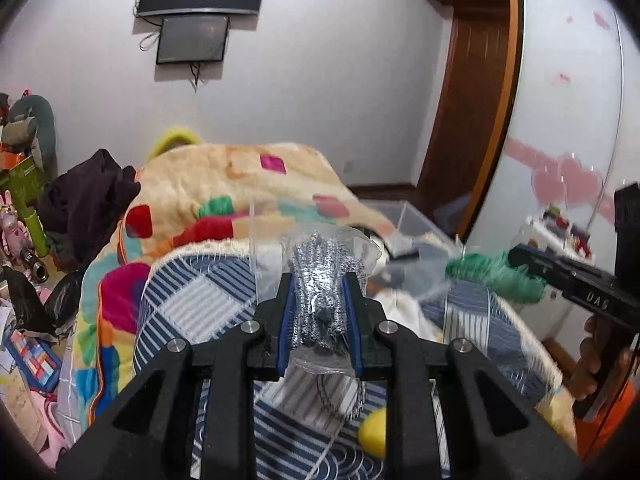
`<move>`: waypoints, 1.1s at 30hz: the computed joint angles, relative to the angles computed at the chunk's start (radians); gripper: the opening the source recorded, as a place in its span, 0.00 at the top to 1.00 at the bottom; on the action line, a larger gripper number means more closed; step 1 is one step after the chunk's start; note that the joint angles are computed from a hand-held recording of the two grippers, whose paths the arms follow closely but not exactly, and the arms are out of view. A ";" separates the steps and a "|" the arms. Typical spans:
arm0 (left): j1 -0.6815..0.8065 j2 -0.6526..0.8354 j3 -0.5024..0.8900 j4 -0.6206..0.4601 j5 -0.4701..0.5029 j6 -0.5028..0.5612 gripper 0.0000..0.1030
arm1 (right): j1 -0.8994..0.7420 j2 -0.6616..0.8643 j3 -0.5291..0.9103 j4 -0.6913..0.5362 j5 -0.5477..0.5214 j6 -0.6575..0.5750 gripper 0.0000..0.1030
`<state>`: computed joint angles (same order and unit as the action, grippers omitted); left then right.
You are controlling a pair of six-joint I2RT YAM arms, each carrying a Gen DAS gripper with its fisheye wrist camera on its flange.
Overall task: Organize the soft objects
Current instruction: 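Lower the metal-piece bag into the box with the left gripper while the right drops the glove in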
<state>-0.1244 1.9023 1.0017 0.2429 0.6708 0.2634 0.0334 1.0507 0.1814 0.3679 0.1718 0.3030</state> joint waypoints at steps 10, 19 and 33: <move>-0.019 0.042 0.055 0.023 -0.025 -0.050 0.78 | -0.113 0.158 0.096 0.020 -0.171 -0.004 0.87; -0.002 0.062 0.025 -0.005 -0.019 -0.013 0.78 | -0.114 0.488 0.060 0.154 -0.209 0.088 0.42; 0.003 0.044 0.007 0.006 -0.006 -0.020 0.78 | 0.056 0.433 -0.011 0.178 -0.093 0.090 0.87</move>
